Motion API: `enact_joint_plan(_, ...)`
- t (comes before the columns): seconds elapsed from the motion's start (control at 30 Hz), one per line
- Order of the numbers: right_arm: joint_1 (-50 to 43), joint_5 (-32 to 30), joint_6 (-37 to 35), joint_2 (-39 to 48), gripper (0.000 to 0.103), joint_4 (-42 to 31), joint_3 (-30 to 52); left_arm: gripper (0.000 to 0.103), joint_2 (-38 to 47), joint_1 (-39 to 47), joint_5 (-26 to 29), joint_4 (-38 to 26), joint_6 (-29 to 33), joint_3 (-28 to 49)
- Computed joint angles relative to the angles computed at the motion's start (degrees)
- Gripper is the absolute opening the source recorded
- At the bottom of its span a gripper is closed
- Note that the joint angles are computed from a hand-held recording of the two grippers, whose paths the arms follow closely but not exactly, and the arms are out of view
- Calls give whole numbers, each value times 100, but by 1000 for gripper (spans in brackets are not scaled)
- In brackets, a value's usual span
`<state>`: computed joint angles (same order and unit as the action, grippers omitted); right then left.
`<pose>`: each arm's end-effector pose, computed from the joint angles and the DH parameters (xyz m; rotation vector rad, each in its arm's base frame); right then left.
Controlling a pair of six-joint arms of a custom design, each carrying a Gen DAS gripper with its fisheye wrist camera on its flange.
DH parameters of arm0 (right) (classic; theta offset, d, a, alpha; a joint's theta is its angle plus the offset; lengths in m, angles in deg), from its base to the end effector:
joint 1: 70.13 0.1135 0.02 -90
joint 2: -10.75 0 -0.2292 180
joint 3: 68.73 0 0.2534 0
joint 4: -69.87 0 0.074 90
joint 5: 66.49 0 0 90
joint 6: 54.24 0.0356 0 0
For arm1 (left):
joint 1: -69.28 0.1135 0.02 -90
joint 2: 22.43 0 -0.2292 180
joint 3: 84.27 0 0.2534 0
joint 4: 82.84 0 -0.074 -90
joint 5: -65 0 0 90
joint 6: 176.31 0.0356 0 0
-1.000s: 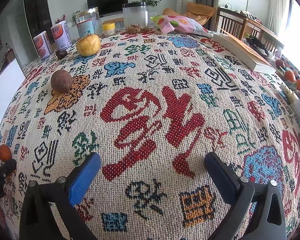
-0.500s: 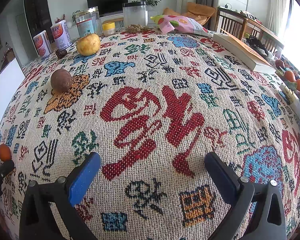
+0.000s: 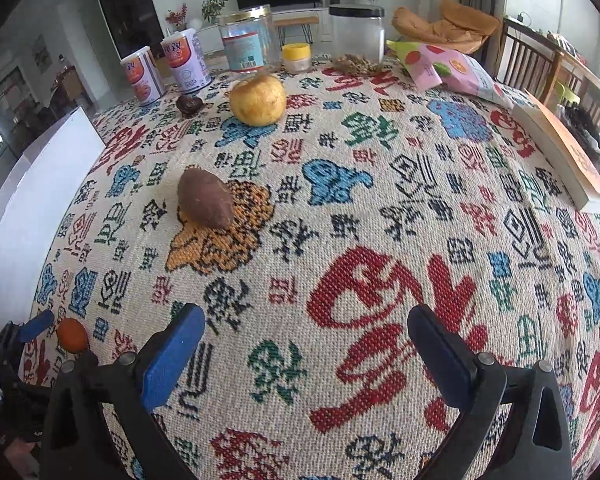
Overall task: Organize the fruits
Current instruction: 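Grasp the sweet potato with the right tool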
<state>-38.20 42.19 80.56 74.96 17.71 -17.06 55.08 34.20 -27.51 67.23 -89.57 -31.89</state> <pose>0.1874 0.1033 0.1675 0.3864 2.5705 0.0269 0.2158 -0.1496 0.1398 0.6804 2.4510 -0.2102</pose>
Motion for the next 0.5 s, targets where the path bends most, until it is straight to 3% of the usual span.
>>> enact_joint_plan(0.1, -165, -175, -1072, 1793, 102, 171, 1619, 102, 3, 16, 19, 5, 10, 0)
enact_joint_plan(0.17, -220, -216, -1409, 2959, 95, -26, 2623, 102, -7, 28, 34, 11, 13, -10)
enact_joint_plan(0.2, -262, -292, -1521, 3395, 89, -88, 2978, 102, -6, 20, 19, 9, 10, -7)
enact_joint_plan(0.27, -348, -508, -1593, 4058, 55, -369, 3472, 102, 0, 19, 18, 9, 9, -3)
enact_joint_plan(0.37, -532, -906, -1337, 3752, 41, -183, 3014, 102, 18, 23, 31, 30, 14, -3)
enact_joint_plan(0.5, -443, -1417, -777, 2285, 40, -13, 1556, 102, 8, 47, 77, 43, 18, -19)
